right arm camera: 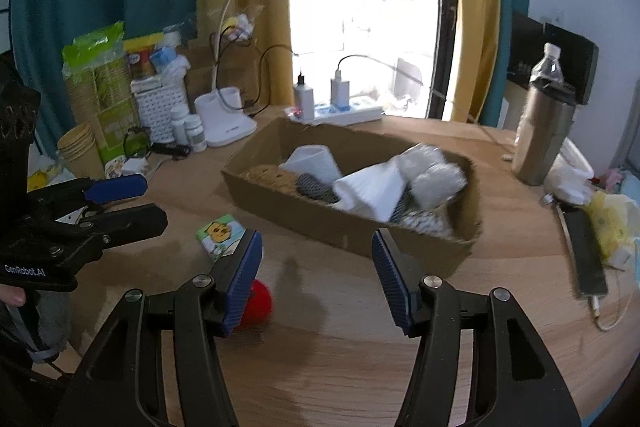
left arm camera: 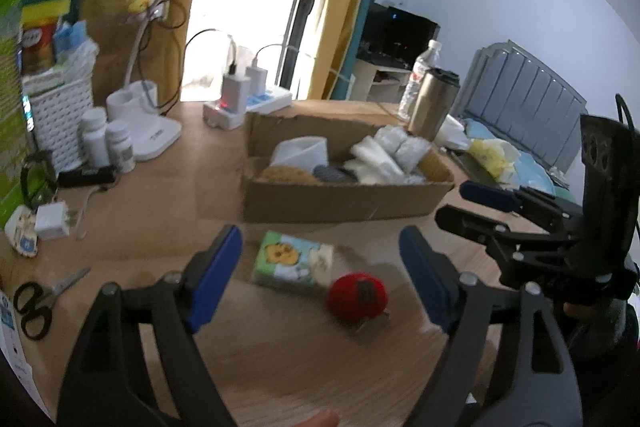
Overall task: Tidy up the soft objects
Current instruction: 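Move both grippers back toward the red ball and the tissue pack, then grasp the red ball with the right gripper while the left grasps the tissue pack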
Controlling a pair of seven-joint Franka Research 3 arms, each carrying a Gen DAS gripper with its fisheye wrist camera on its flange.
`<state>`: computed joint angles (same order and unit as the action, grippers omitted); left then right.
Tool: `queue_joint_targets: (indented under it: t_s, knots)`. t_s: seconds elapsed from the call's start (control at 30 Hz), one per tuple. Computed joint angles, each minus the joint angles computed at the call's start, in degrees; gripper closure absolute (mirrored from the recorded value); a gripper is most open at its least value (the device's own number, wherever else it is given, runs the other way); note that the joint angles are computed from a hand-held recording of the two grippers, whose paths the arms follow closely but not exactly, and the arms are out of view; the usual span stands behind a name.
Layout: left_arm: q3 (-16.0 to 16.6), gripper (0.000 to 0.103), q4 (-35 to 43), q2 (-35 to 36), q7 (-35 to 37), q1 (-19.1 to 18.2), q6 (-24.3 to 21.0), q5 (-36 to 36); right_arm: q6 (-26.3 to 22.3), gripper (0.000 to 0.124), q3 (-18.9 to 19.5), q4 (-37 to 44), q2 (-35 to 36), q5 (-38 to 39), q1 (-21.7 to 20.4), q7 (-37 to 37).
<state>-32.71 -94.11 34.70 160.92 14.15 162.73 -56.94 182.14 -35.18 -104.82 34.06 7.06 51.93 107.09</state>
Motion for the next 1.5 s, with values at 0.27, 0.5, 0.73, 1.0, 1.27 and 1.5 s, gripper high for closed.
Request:
queue_joint_targets:
  t_s: [0.27, 0.5, 0.73, 1.0, 1.27, 1.5]
  knots:
    - [0.84, 0.021, -0.35, 1.23, -1.85, 1.07, 0.02, 1.27, -3.21, 0.063, 5.77, 4.69, 2.49, -1.92, -4.37, 0.53]
    - [0.66, 0.021, -0.56, 2.65, -3.7, 2.33, 0.37, 2.95, -5.75, 0.062, 10.62, 7.75, 4.25, -5.1, -8.34, 2.35]
    - [0.27, 0.021, -0.92, 3.89, -6.73, 3.19, 0.76, 6.2, -8.54, 0.062, 17.19, 11.54, 6.46, -7.32, -13.51, 2.33]
    - [-0.76, 0.021, -1.06, 4.77, -10.63, 3.51, 1.2, 11.07, -9.51, 0.062, 21.84, 12.23, 7.05, -8.01, -17.64, 1.25]
    - [-0.79, 0.021, 0.06, 5.99, -16.04, 2.18, 1.62, 17.89, -7.78, 0.072, 21.81, 10.01, 5.93, -7.48, -18.22, 0.27]
    - [-0.48, 0.021, 2.13, 7.65, -21.56, 0.0, 1.73, 25.3, -4.54, 0.072, 21.09, 6.92, 4.66, -5.04, -18.93, -0.46]
